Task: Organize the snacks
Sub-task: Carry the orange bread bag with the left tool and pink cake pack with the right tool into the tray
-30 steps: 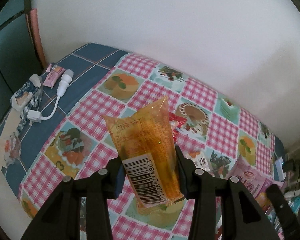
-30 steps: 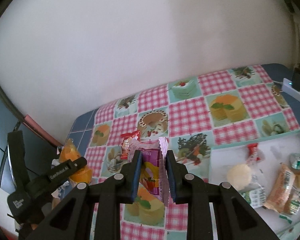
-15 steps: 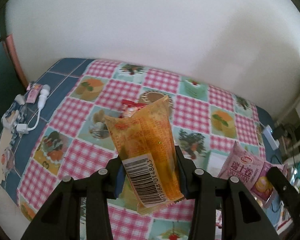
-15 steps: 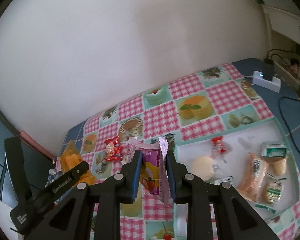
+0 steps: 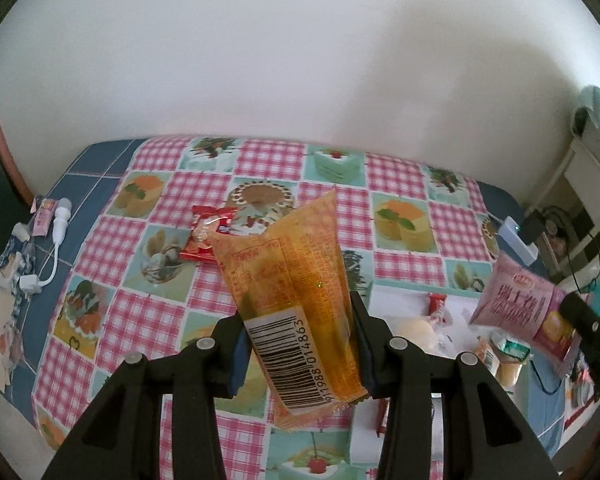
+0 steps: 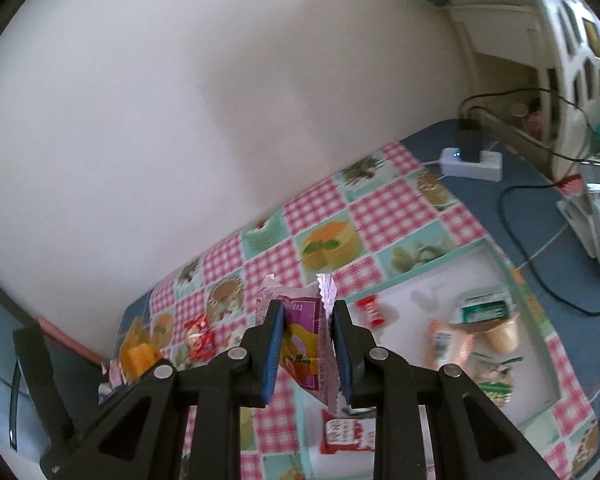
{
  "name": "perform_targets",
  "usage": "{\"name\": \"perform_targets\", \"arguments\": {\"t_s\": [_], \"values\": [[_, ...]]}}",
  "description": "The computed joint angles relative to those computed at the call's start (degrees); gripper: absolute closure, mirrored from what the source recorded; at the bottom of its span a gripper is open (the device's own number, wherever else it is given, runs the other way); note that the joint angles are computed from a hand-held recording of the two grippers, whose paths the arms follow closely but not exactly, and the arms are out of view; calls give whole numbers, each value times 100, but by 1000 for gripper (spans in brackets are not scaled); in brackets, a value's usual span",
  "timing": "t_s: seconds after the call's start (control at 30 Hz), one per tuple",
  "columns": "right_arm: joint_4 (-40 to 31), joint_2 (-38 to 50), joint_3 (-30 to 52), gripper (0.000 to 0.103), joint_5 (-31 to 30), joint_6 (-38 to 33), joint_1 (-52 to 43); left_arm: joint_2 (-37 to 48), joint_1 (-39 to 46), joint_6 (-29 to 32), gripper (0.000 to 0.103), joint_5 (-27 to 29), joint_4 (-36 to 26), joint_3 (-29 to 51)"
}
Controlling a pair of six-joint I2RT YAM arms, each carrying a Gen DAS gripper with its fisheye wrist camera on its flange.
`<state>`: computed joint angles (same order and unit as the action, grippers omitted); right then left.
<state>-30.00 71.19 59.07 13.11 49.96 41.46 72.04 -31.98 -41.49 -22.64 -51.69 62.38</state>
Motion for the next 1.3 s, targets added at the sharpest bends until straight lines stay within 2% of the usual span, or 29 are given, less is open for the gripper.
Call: {"name": "perform_targets", "arguments": {"t_s": [0.2, 0.53, 0.9, 1.1, 1.3], "values": [[-164, -611, -439, 77, 64, 36, -520, 418, -570, -138, 58, -49, 37, 275], [-259, -1143, -969, 77, -472, -102, -1503, 1412, -1462, -129, 58, -20, 112, 886], [285, -646, -1517, 77, -1274, -205, -2145, 2419, -1796, -5, 58, 176, 140, 1321], [789, -150, -1692, 77, -1679, -163, -2174, 2649, -1607, 9, 58, 568, 343, 1230], [856, 122, -1649, 76, -1744, -164, -2137, 2803, -1544, 17, 58, 748, 452, 1201]]}}
